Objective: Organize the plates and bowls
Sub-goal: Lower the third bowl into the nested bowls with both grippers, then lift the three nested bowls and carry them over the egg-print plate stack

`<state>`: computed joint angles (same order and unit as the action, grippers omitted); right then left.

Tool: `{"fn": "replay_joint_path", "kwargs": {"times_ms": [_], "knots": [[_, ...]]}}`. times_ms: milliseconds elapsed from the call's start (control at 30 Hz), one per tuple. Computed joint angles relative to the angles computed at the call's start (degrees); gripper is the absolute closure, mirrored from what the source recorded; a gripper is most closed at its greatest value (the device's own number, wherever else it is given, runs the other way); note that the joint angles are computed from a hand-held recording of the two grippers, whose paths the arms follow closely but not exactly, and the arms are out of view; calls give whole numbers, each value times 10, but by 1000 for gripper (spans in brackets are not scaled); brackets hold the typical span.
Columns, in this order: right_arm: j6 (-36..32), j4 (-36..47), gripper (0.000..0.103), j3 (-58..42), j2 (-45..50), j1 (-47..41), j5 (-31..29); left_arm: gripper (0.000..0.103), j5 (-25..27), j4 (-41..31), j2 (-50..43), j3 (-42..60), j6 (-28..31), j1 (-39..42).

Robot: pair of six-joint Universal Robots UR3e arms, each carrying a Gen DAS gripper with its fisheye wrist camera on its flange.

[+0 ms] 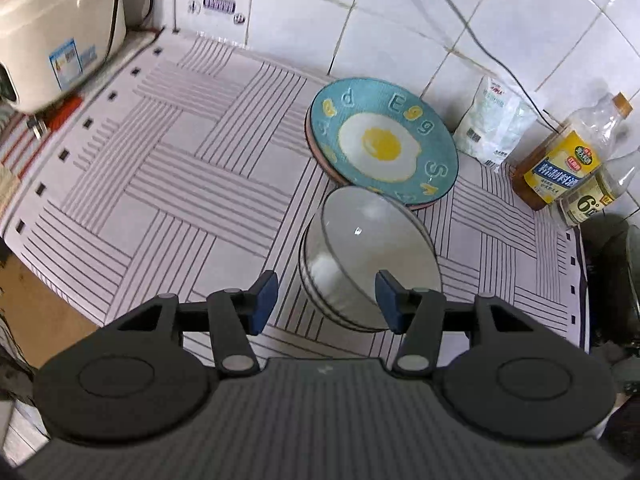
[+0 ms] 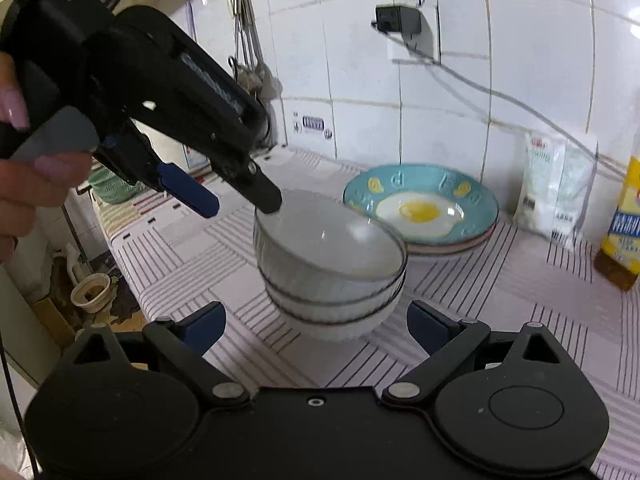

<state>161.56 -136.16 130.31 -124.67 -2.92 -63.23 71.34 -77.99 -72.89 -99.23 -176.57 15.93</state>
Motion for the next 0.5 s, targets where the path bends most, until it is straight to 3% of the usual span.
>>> {"fn": "replay_joint_path", "kwargs": {"times_ms": [133,300,500], "knots": [[27,-43,4,-15,54,56,-52,50,-31,-9,3,-16,48,31],[55,-106,4,-19,114,97,-100,50,-26,-12,-32,-7,97,25],[107,-217,4,40,151,95,-98,49,-88,3,-56,-36,148,61]]}}
